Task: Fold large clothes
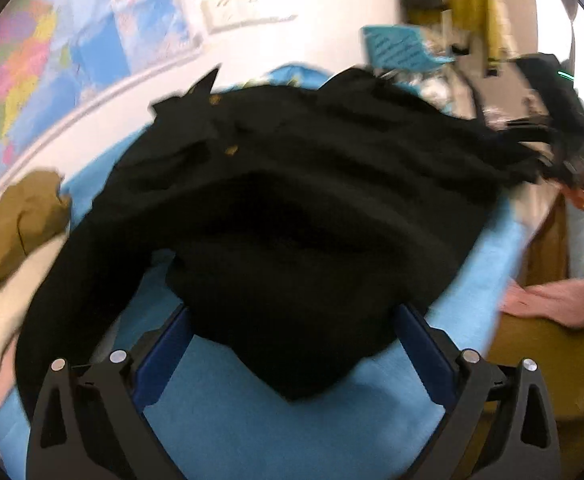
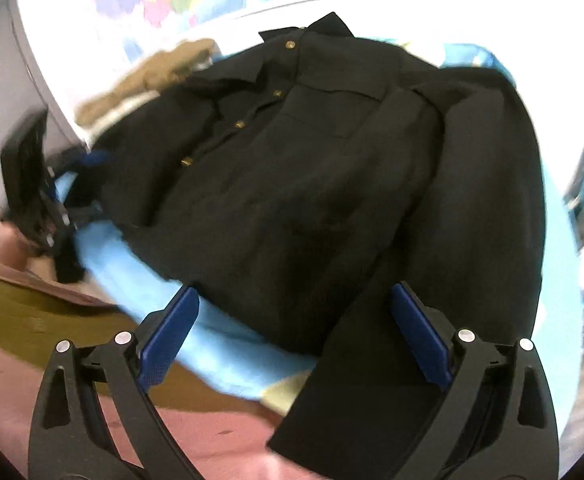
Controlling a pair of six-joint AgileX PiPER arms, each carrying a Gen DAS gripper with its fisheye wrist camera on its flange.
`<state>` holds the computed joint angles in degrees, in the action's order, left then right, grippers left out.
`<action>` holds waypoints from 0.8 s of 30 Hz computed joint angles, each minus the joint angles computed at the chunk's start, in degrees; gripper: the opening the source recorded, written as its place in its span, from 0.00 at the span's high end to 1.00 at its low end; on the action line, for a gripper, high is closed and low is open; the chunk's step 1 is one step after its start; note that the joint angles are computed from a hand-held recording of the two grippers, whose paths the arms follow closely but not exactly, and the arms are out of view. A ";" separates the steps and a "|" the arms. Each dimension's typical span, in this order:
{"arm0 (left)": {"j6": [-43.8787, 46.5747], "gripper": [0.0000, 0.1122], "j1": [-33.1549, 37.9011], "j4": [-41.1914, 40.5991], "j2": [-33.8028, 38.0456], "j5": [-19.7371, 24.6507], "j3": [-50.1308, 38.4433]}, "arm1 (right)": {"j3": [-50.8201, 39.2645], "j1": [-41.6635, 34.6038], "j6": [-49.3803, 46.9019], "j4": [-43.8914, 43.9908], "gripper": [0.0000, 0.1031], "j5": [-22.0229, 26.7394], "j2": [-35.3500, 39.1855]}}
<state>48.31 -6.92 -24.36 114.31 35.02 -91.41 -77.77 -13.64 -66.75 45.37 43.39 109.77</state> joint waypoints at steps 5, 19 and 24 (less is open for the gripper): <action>-12.02 0.92 5.90 -7.73 7.67 17.38 -16.56 | -2.84 -3.07 2.69 2.81 0.88 0.82 0.27; -21.81 0.88 14.67 -13.03 -0.25 26.91 -9.01 | -3.83 -6.47 -2.87 7.00 0.42 8.82 -3.99; -17.52 0.44 12.01 -11.14 -4.29 17.14 -1.55 | 1.68 -0.99 -1.09 1.85 0.24 1.15 -4.94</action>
<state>30.79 5.09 -35.50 110.02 52.16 -92.96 -76.09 -14.63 -67.83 47.22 44.54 104.83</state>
